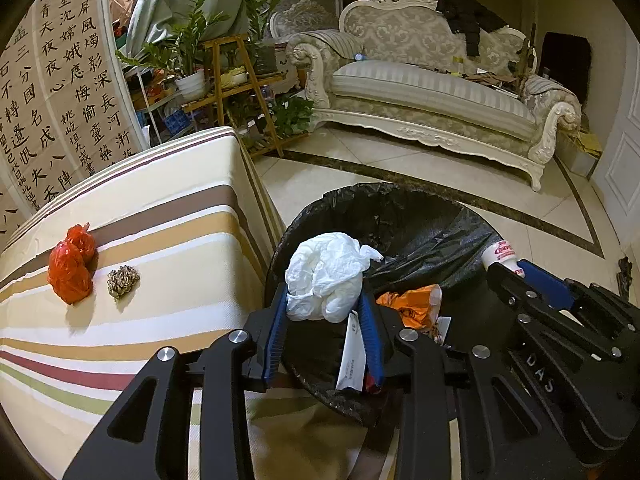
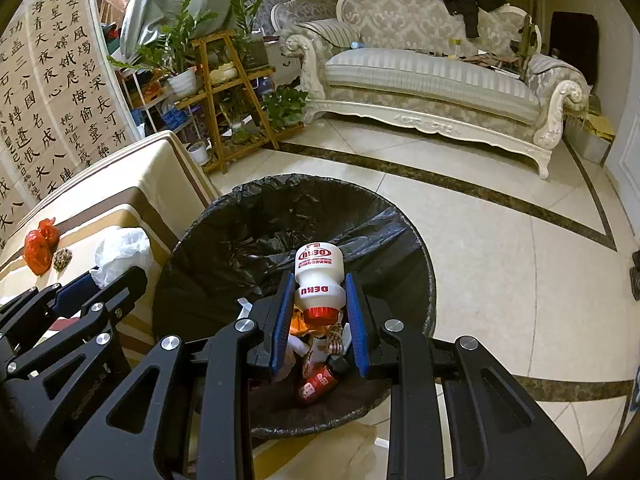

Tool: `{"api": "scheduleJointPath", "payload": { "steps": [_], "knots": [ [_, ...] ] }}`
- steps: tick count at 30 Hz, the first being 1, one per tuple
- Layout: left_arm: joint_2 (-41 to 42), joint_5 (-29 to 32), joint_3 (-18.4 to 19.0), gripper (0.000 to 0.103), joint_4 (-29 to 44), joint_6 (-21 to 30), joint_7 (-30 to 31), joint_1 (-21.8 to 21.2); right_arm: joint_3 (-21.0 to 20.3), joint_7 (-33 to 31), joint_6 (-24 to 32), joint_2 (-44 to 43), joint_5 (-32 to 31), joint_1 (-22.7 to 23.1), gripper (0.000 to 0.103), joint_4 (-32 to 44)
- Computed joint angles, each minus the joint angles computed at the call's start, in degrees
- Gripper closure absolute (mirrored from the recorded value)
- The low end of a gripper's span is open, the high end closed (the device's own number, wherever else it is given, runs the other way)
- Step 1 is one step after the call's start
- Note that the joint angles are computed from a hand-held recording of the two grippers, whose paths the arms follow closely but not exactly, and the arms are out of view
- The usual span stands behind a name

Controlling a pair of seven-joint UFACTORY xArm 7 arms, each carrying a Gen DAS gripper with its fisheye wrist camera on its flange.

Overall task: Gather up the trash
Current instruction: 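Open both grippers over the bin to drop the bag and bottle, then move both tools back over the table toward the last items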

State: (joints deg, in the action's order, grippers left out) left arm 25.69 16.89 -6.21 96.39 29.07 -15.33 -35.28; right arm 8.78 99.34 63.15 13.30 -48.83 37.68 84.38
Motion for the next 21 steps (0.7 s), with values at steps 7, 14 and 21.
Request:
{"api": "scheduleJointPath", "payload": {
  "steps": [7,14,21],
  "knots": [
    [0.7,-0.8,0.0,0.05,1.0,0.6,0.2,0.1,-0.1,1.2,-1.4,-0.4,0.3,-0.5,0.072,-1.2],
    [0.4,-0.7,0.2,0.04,0.5,-0.2,-0.1,0.2,0.1,1.8,0.3,-0.4,0.0,-0.1,0.062,-0.7],
    [-0.6,-0.9,0.0,0.035,-0.6,-1.0,0.0,0.7,0.4,2.9,2.0,-0.9,0.2,0.0,0.052,-0.8]
  ]
}}
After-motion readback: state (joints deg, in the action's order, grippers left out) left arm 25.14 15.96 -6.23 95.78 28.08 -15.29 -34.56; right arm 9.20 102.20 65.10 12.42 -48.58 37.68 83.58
